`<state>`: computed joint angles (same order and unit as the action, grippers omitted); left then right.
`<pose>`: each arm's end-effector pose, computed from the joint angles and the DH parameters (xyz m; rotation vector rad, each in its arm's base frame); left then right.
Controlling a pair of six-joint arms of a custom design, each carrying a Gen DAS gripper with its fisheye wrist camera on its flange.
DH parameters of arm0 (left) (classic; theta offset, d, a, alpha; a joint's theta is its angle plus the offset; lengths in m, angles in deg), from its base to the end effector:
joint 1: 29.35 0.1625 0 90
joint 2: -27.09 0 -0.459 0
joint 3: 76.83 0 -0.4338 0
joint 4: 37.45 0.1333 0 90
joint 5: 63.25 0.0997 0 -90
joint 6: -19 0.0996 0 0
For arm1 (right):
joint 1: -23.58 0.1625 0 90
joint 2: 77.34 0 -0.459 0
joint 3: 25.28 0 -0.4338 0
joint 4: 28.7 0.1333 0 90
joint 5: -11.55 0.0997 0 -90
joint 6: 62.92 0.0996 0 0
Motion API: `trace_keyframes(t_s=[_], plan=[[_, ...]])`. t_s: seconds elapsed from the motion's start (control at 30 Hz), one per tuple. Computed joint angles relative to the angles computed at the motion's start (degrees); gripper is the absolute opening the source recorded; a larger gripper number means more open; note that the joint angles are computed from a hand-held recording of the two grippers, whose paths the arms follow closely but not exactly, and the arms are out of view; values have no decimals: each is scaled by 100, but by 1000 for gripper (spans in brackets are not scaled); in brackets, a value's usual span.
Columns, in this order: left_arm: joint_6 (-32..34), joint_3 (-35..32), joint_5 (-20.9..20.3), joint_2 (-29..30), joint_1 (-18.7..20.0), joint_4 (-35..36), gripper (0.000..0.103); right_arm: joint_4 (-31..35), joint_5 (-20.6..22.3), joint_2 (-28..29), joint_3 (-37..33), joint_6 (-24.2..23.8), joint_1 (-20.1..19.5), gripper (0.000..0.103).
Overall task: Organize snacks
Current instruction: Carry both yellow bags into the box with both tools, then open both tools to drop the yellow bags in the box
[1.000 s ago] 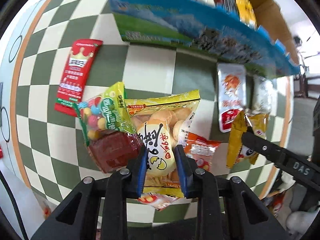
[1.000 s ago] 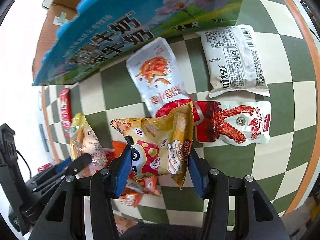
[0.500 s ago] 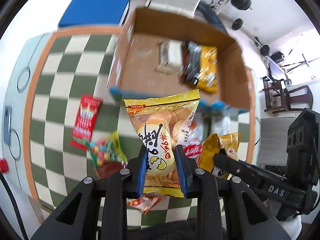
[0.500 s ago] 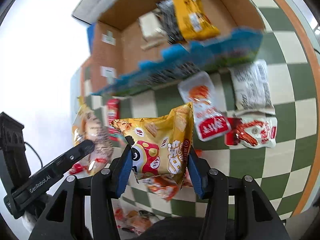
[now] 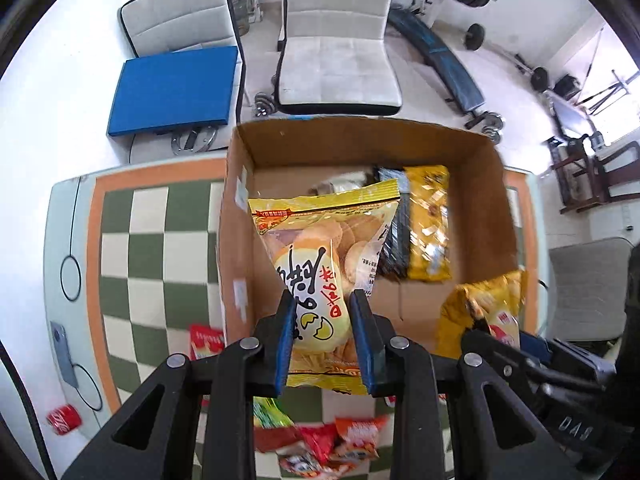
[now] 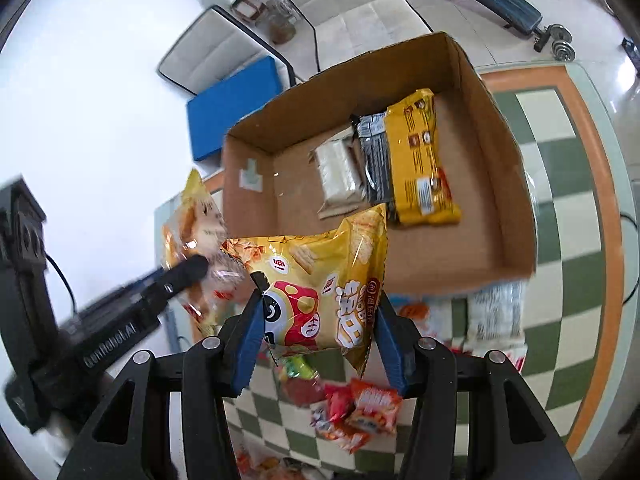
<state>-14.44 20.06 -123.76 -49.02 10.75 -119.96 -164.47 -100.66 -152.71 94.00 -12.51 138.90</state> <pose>-0.3128 -0.5018 0.3306 0.5092 2.3910 0.0321 0.3136 -0.4392 0.2168 -0.6237 -2.7615 0.3774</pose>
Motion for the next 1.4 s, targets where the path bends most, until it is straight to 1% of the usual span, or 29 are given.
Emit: trace_keyframes(t_s=[0.17, 0.27, 0.4, 0.57, 0.7, 0.8, 0.83, 0.87, 0.93, 0.97, 1.0, 1.07, 1.2, 1.33, 1.4], plan=[[152, -318, 228, 589, 416, 90, 24, 197, -24, 351, -213, -117, -422, 55], [216, -489, 261, 925, 666, 155, 24, 299, 31, 519, -252, -141, -641, 55], [287, -689, 287, 1294, 909, 185, 24, 344, 97, 662, -219, -170, -845, 55], [361, -819, 367, 1588, 1073, 172, 24, 426, 119, 790, -183, -176, -1011, 55], [398, -904, 426, 1733, 1125, 219, 26, 552, 54, 898, -216, -169, -1071, 55], [187, -985, 448, 1810, 1144, 402, 27, 698, 142, 954, -241, -105, -1135, 59], [170, -992, 418, 1811, 1149, 391, 27, 757, 187, 963, -235, -42, -1145, 65], [206, -990, 355, 1802, 1155, 335, 27, 832, 269, 979, -251, -5, -1184, 79], [315, -981, 323, 1783, 1147, 243, 33, 861, 329, 998, -260, 14, -1271, 93], [350, -985, 310, 1776, 1133, 224, 43, 879, 290, 994, -263, 38, -1276, 93], [363, -989, 302, 1772, 1125, 210, 63, 920, 240, 991, -273, 51, -1261, 93], [371, -1015, 289, 1763, 1094, 227, 85, 978, 187, 988, -295, 42, -1233, 93], [457, -950, 228, 1643, 1031, 70, 85, 1096, 32, 969, -359, 107, -1131, 94], [514, -814, 118, 1414, 922, -74, 85, 1276, -312, 980, -496, 52, -987, 96], [539, -723, -21, 1250, 864, -137, 85, 1288, -461, 979, -557, 16, -895, 98]])
